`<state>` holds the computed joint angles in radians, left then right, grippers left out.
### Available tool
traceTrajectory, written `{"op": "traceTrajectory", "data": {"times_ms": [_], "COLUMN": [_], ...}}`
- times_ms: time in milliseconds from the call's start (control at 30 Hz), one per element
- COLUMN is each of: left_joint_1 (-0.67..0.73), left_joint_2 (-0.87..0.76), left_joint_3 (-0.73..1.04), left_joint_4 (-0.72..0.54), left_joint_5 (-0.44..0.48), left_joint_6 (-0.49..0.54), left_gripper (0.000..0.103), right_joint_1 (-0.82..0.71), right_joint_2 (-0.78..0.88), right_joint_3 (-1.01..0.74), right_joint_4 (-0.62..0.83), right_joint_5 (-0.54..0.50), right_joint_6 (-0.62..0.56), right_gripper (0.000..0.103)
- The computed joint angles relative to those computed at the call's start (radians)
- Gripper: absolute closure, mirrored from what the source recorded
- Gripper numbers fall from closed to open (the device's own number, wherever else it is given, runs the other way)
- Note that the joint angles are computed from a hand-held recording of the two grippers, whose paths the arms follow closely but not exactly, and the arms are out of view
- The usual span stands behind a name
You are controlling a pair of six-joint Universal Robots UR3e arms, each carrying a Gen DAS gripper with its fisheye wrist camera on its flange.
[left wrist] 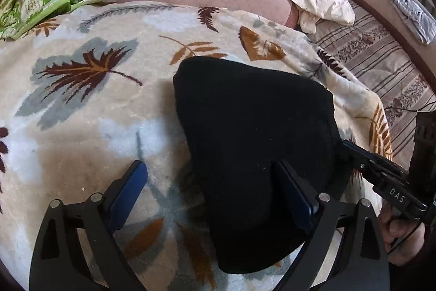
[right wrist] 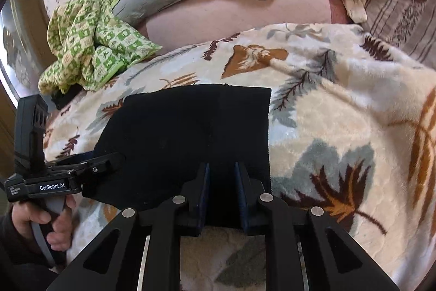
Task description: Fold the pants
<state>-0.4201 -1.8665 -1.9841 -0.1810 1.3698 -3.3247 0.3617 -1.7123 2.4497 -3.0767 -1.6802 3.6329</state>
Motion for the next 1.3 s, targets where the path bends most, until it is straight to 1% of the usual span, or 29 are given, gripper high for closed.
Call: {"op": "traceTrajectory", "data": {"times_ms": [33,67,133,167,200,267,300,367,400,467,500,533,600,667,767,800,867,933,967,1000,1033,1100,1133,1200,1233,1300], "left_joint_1": [-0.001,0.001,0.008,0.020,0.038,0.048,0.042,0.012,0.003,0.022,0.029,0.036,0.048,0.061,0.063,0.058,0.034,0.009,0.004,-0.001,-0.005,-0.016,0.000,0.041,0.044,0.021], "left_joint_2": [-0.002,0.006,0.053,0.069,0.089,0.106,0.104,0.071,0.044,0.008,-0.003,-0.001,0.015,0.029,0.044,0.050,0.061,0.056,0.047,0.028,0.020,0.001,0.000,0.010,0.020,0.045], "left_joint_3": [0.001,-0.007,-0.062,-0.082,-0.107,-0.118,-0.108,-0.053,-0.015,0.005,-0.007,-0.023,-0.059,-0.079,-0.100,-0.109,-0.108,-0.070,-0.051,-0.016,0.000,0.018,0.010,-0.034,-0.053,-0.076], "left_joint_4": [0.004,0.017,0.111,0.142,0.186,0.225,0.226,0.184,0.137,0.100,0.121,0.140,0.185,0.215,0.257,0.282,0.301,0.258,0.232,0.186,0.158,0.136,0.137,0.173,0.195,0.237], "left_joint_5": [0.002,0.002,0.012,-0.002,-0.036,-0.085,-0.101,-0.079,-0.069,-0.122,-0.138,-0.154,-0.181,-0.204,-0.194,-0.175,-0.101,-0.061,-0.062,-0.072,-0.067,-0.023,-0.035,-0.092,-0.092,-0.063], "left_joint_6": [0.002,-0.001,-0.015,-0.021,-0.028,-0.021,-0.003,0.023,0.027,0.022,0.010,0.006,-0.004,-0.006,-0.021,-0.031,-0.043,-0.033,-0.023,-0.009,-0.002,-0.004,-0.011,-0.026,-0.030,-0.025], "left_gripper": [0.007,0.009,0.011,0.011,0.011,0.011,0.011,0.011,0.011,0.013,0.016,0.017,0.021,0.022,0.028,0.028,0.028,0.028,0.032,0.049,0.056,0.083,0.085,0.090,0.091,0.096], "right_joint_1": [-0.001,0.001,0.004,0.003,0.003,0.010,0.016,0.025,0.024,0.018,0.013,0.009,0.004,-0.002,-0.002,-0.003,-0.004,-0.002,-0.002,-0.003,-0.005,0.001,0.000,-0.005,-0.008,-0.014], "right_joint_2": [0.000,0.000,0.000,0.000,0.000,0.003,0.007,0.013,0.011,0.006,0.002,-0.003,-0.008,-0.011,-0.012,-0.014,-0.016,-0.014,-0.014,-0.014,-0.015,-0.010,-0.012,-0.014,-0.017,-0.025], "right_joint_3": [0.001,0.002,0.003,0.003,0.003,-0.003,-0.007,-0.015,-0.014,-0.011,-0.006,-0.003,-0.001,-0.002,-0.008,-0.007,-0.009,-0.013,-0.012,-0.012,-0.011,-0.014,-0.013,-0.007,-0.004,0.000], "right_joint_4": [0.000,-0.003,-0.007,-0.009,-0.009,-0.007,-0.005,0.000,0.001,0.000,-0.001,-0.002,0.003,0.009,0.020,0.022,0.025,0.028,0.028,0.028,0.026,0.026,0.026,0.016,0.012,0.014], "right_joint_5": [0.001,-0.002,-0.005,-0.003,-0.003,-0.010,-0.017,-0.029,-0.027,-0.016,-0.007,0.000,0.007,0.012,0.013,0.015,0.018,0.014,0.014,0.015,0.020,0.014,0.015,0.029,0.036,0.047], "right_joint_6": [-0.002,-0.003,0.001,0.003,0.003,0.008,0.011,0.013,0.014,0.016,0.019,0.022,0.026,0.027,0.028,0.027,0.027,0.026,0.026,0.025,0.022,0.022,0.022,0.024,0.025,0.030], "right_gripper": [0.085,0.085,0.084,0.084,0.083,0.081,0.081,0.081,0.081,0.081,0.081,0.081,0.081,0.081,0.080,0.080,0.080,0.079,0.079,0.078,0.076,0.076,0.076,0.076,0.076,0.076]}}
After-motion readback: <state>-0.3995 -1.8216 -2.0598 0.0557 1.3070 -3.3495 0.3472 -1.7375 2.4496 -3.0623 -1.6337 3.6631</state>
